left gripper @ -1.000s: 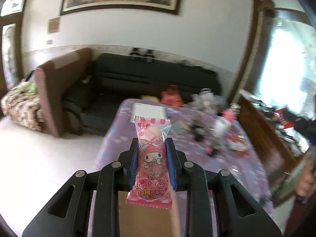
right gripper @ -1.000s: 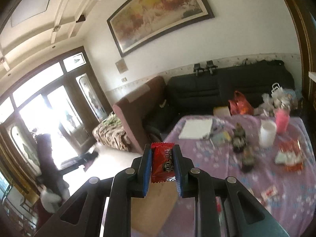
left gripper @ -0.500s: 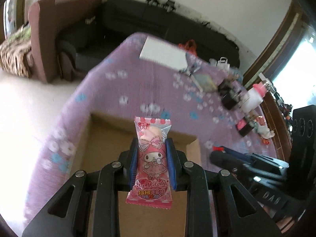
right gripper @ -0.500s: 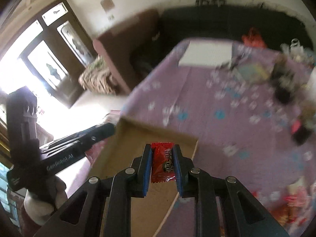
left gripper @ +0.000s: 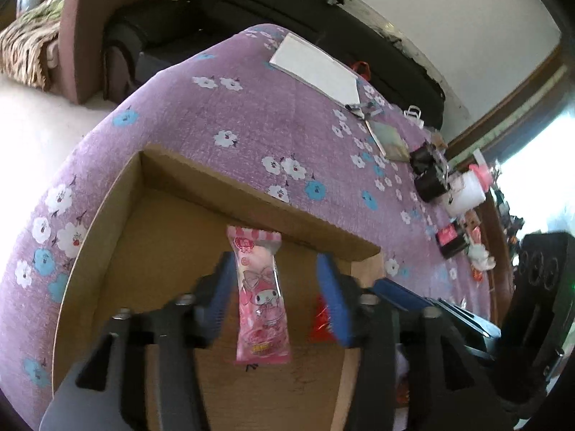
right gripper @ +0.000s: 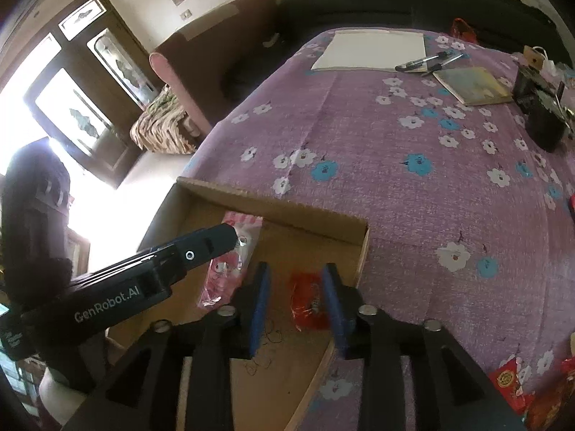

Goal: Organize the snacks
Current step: 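Carry both snacks to the cardboard tray and open both tools to drop them, then grasp the green-edged clear candy bag with the right tool while the left tool grasps the red chocolate bag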

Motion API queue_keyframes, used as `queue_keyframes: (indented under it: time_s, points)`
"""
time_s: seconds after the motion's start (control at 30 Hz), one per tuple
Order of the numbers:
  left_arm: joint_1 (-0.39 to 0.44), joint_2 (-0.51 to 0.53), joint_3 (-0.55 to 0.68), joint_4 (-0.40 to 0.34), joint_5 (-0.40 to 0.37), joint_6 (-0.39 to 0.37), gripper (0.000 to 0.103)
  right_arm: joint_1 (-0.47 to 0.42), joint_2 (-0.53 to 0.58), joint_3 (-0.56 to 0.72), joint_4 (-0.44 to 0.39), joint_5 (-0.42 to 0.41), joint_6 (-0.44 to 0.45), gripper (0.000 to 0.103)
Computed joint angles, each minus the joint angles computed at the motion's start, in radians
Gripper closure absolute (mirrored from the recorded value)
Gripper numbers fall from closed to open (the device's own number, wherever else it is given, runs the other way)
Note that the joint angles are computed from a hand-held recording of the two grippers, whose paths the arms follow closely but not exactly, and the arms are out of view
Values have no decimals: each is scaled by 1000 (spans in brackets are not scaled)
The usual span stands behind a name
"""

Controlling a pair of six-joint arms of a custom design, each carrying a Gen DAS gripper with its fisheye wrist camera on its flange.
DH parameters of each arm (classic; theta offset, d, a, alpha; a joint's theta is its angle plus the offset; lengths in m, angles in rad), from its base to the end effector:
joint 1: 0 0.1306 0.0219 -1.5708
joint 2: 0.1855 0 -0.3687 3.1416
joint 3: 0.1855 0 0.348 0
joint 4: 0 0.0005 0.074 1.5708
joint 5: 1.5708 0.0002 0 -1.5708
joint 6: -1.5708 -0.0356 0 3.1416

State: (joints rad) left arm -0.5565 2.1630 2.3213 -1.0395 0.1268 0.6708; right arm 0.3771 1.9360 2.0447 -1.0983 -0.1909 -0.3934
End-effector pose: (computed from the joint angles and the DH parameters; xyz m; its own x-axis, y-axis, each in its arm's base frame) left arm 0.5863 -0.3706 0.3637 -0.8813 -0.1779 -0.4377 0.0568 0.8798 -0.4719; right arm 0.5745 0.2343 0.3914 -0.8934 0.0510 -0.4463 -0.1255 0.9257 0.3569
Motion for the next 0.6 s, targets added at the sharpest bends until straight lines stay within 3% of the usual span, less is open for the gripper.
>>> queue_keyframes:
  time_s: [0.17, 0.27, 0.37, 0.47, 0.6]
  points:
    - [-5, -60, -72, 18, -34, 32, 50, -13, -82, -70, 48, 15, 1, 66]
    - [-27, -143, -178, 84, -49, 15, 50, -35, -162, -150, 83, 12, 9, 65]
    - [-69, -242, -322, 173, -78, -8, 46, -61, -272, -280, 104, 88, 57, 62]
    - [-121, -287, -415, 229, -177, -16, 43, -74, -322, -370, 80, 191, 99, 61]
    - [-162, -241, -391, 193, -235, -25, 43, -99, -356, -484, 79, 209, 80, 61]
